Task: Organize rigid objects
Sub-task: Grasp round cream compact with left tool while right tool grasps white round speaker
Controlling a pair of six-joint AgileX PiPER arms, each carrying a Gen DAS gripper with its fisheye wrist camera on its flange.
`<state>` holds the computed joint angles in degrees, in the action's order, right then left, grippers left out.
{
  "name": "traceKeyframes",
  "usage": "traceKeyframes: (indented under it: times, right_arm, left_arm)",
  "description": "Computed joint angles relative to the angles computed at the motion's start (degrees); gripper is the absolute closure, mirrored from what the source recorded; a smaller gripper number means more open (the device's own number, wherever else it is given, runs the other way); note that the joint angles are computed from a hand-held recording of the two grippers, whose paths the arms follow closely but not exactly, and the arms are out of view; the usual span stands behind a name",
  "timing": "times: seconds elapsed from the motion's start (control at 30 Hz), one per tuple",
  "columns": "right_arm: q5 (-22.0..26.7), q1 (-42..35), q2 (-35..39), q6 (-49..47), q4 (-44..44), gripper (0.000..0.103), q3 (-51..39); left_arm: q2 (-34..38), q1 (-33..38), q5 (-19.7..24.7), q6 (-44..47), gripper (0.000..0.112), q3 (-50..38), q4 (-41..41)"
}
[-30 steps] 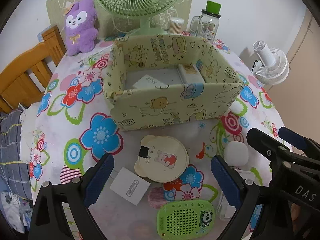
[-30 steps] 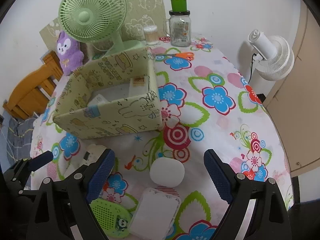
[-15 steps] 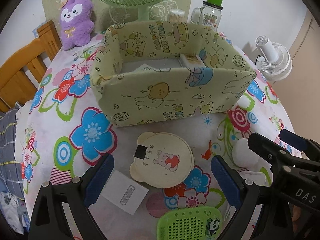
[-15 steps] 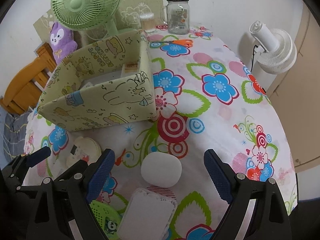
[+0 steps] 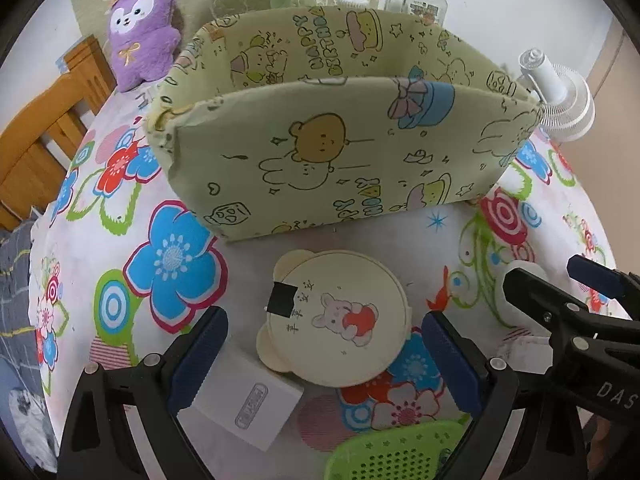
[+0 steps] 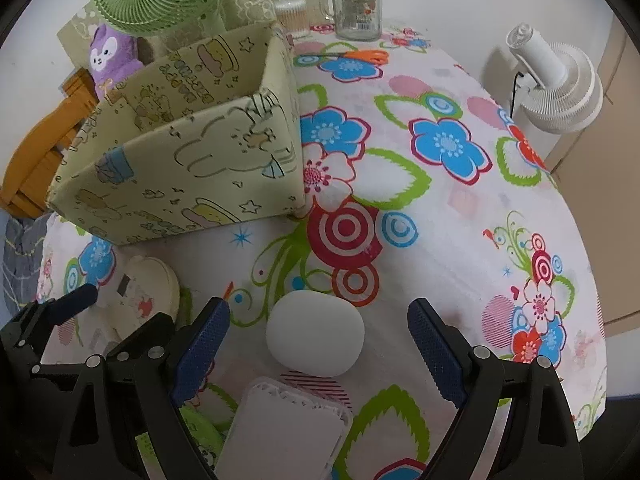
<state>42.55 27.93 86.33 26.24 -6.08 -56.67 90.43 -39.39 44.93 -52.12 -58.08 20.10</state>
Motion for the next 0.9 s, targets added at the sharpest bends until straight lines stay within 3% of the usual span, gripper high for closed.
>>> traceKeyframes:
  times: [0.53, 0.77, 0.9]
  right_arm:
    - [0.2, -2.1, 3.6, -3.1, 3.4, 0.011, -0.6]
    - [0.1, -1.5, 4.1, -1.5, 2.8, 0.011, -0.3]
    - [1.1, -0.9, 4.4, -0.1, 1.8, 0.011, -0.8]
  left_arm:
    - [4.2, 1.9, -1.2, 3.4, 0.013, -0.9, -0.7]
    - [3.4, 0.4, -3.0, 4.5, 0.03, 0.0, -0.1]
    - [4.2, -1.0, -2.6, 2.9, 0.031, -0.8, 0.9]
